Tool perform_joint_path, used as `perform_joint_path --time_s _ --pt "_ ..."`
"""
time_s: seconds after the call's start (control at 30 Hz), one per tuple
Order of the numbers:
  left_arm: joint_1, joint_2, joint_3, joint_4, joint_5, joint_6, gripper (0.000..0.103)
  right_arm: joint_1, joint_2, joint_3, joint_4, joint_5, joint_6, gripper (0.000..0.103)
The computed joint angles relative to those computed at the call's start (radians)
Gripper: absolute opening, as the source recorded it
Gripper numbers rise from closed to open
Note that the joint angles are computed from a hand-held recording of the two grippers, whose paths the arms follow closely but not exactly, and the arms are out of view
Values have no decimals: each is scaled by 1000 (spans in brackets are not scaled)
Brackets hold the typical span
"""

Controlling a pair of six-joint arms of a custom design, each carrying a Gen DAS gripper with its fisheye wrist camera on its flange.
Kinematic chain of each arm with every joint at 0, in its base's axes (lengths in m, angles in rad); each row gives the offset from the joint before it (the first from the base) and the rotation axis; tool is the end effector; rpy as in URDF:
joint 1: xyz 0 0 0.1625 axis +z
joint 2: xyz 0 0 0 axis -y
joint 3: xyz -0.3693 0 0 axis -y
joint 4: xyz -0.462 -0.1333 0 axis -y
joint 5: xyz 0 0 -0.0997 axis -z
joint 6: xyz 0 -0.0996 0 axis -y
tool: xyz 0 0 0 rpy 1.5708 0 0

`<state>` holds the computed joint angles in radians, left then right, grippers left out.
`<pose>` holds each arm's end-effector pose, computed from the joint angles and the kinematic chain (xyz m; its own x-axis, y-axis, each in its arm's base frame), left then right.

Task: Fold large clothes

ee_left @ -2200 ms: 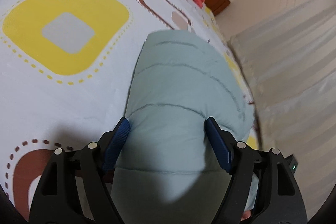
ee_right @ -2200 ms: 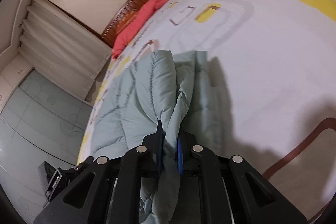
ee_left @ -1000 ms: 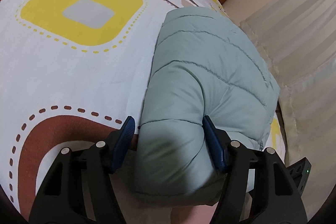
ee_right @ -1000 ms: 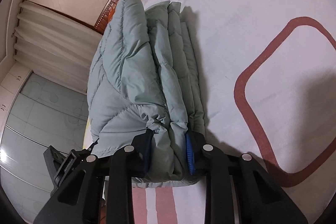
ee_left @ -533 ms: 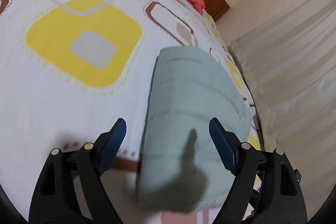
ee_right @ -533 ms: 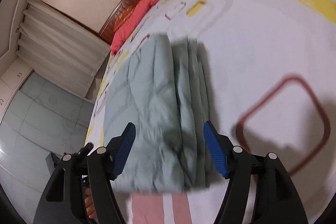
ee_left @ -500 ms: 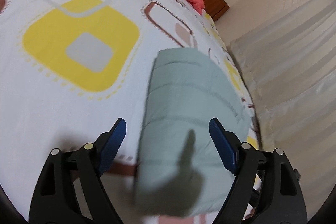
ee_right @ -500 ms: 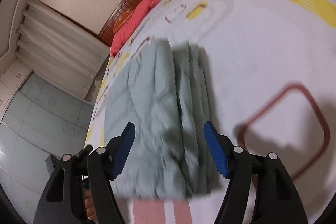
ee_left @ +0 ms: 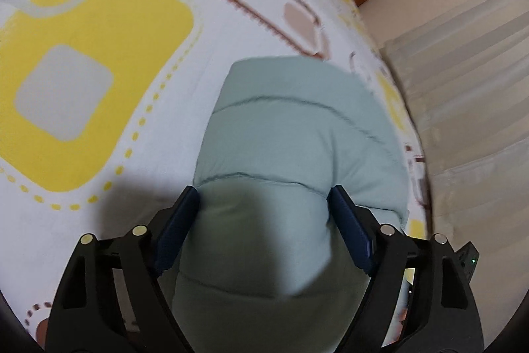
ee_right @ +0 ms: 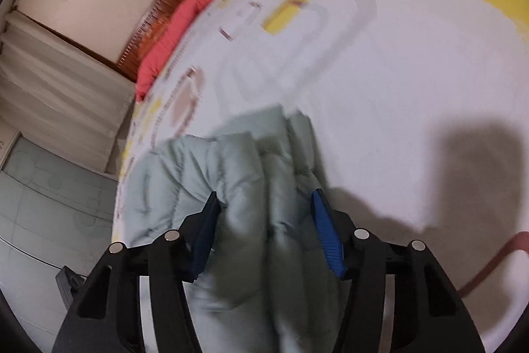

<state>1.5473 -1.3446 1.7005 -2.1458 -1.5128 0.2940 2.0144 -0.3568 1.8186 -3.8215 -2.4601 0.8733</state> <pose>0.1241 -0.6379 0.2860 -0.9489 0.2932 -0.1171 0.3113 0.9308 -0.1916 0.2699 -0.4376 -0.1412 -0.7492 0.6338 -0.1924 0.4231 0.2345 -0.8752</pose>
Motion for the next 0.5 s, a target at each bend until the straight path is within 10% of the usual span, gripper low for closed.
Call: perform_joint_path --time_s 0.23,0.5 --pt "-8 2 50 -93 41 79 81 -15 41 -8 -91 20 -57 54" --pt "57 24 -56 42 -96 -31 90 22 51 -7 -194 35 -122 72"
